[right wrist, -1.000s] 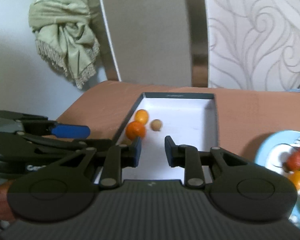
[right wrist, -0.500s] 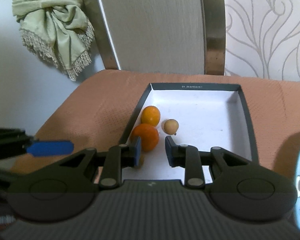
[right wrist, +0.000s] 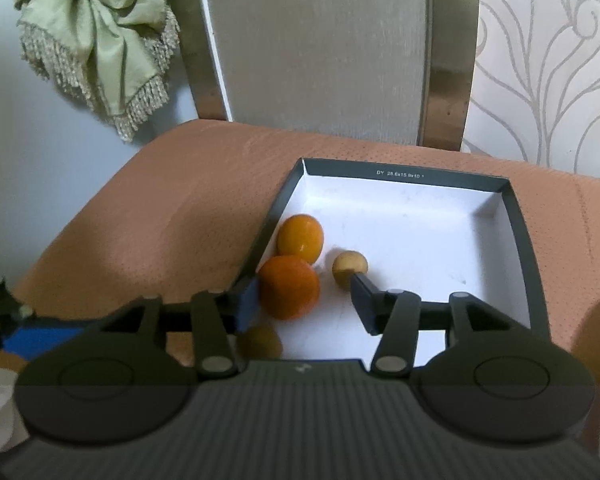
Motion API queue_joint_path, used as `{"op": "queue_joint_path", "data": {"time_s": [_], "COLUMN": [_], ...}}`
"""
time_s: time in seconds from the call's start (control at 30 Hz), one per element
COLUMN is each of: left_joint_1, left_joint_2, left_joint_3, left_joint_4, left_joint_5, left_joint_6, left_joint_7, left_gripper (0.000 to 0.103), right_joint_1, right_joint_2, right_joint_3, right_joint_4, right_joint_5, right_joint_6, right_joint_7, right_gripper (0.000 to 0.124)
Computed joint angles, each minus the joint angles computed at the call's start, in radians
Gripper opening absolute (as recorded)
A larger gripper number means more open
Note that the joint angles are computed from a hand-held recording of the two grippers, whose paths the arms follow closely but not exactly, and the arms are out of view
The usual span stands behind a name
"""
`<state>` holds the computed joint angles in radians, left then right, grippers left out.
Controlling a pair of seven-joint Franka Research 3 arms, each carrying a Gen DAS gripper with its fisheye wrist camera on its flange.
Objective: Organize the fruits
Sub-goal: 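Close the right tool on the orange in the white box, then lift the orange with the right tool while the left tool approaches the longans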
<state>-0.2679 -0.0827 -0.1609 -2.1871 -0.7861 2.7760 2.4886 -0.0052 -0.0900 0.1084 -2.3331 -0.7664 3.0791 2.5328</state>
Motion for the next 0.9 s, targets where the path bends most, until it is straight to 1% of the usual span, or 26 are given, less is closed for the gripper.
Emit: {"op": "queue_joint_path", "data": {"time_s": [0.03,0.07,0.1,0.13,0.17,0.2,0.23,0.27,0.3,0.37,0.4,0.47,0.57,0.67,0.7,0.73,0.8,0.83,0.87,0.9], "left_joint_1": [0.001,0.001,0.002,0.001,0.000,-0.001,-0.003,-0.005,-0.009,-0.020,-0.027,-0.036,-0.047,-0.047,-0.047,-0.045,-0.035,-0.032,-0.025,-0.020], "left_joint_2": [0.000,0.002,0.002,0.002,0.001,0.002,0.003,0.001,0.001,-0.002,-0.001,0.006,0.028,0.056,0.067,0.079,0.102,0.118,0.131,0.144], "left_joint_3": [-0.001,-0.002,-0.004,-0.005,-0.005,-0.005,-0.005,-0.006,-0.006,-0.010,-0.013,-0.021,-0.038,-0.060,-0.068,-0.075,-0.073,-0.068,-0.071,-0.073], "left_joint_4": [0.000,0.001,0.001,0.001,0.001,0.001,0.003,0.001,0.001,-0.004,-0.005,-0.006,-0.005,-0.006,-0.006,-0.007,-0.010,-0.001,0.012,0.024], "left_joint_5": [0.008,0.016,0.025,0.031,0.032,0.032,0.030,0.024,0.013,-0.011,-0.021,-0.020,0.007,0.112,0.167,0.238,0.488,0.596,0.640,0.679], "left_joint_6": [0.000,0.001,0.004,0.006,0.008,0.010,0.011,0.014,0.019,0.041,0.050,0.076,0.125,0.181,0.203,0.224,0.257,0.251,0.234,0.217], "left_joint_7": [-0.007,-0.015,-0.022,-0.025,-0.026,-0.027,-0.026,-0.019,-0.007,0.020,0.030,0.022,-0.020,-0.135,-0.187,-0.252,-0.482,-0.588,-0.632,-0.674], "left_gripper": [0.053,0.053,0.053,0.053,0.053,0.053,0.053,0.053,0.053,0.053,0.053,0.053,0.053,0.052,0.052,0.052,0.052,0.052,0.052,0.052], "right_joint_1": [0.005,0.041,0.081,0.087,0.057,0.013,-0.022,-0.045,-0.092,-0.157,-0.179,-0.209,-0.182,-0.126,-0.106,-0.077,-0.028,-0.001,0.016,0.002], "right_joint_2": [0.005,0.010,0.011,0.008,-0.001,-0.008,-0.020,-0.031,-0.052,-0.102,-0.124,-0.186,-0.279,-0.357,-0.380,-0.404,-0.440,-0.455,-0.470,-0.484], "right_joint_3": [-0.008,-0.046,-0.078,-0.077,-0.047,-0.009,0.019,0.037,0.073,0.116,0.129,0.145,0.112,0.064,0.049,0.026,-0.009,-0.030,-0.042,-0.026], "right_joint_4": [0.001,-0.007,-0.026,-0.034,-0.035,-0.035,-0.044,-0.054,-0.068,-0.109,-0.129,-0.184,-0.268,-0.331,-0.349,-0.368,-0.393,-0.403,-0.412,-0.418], "right_joint_5": [0.021,0.085,0.215,0.275,0.264,0.201,0.159,0.146,0.107,0.081,0.090,0.120,0.193,0.252,0.268,0.283,0.314,0.329,0.342,0.349], "right_joint_6": [0.009,0.036,0.074,0.079,0.063,0.056,0.058,0.057,0.050,0.061,0.069,0.080,0.097,0.105,0.107,0.106,0.092,0.086,0.081,0.077], "right_joint_7": [-0.025,-0.097,-0.218,-0.268,-0.260,-0.212,-0.179,-0.157,-0.095,-0.027,-0.019,-0.008,-0.027,-0.067,-0.083,-0.103,-0.141,-0.163,-0.181,-0.189], "right_gripper": [0.052,0.042,0.033,0.035,0.035,0.034,0.034,0.034,0.034,0.034,0.034,0.034,0.034,0.034,0.034,0.034,0.034,0.034,0.034,0.034]}}
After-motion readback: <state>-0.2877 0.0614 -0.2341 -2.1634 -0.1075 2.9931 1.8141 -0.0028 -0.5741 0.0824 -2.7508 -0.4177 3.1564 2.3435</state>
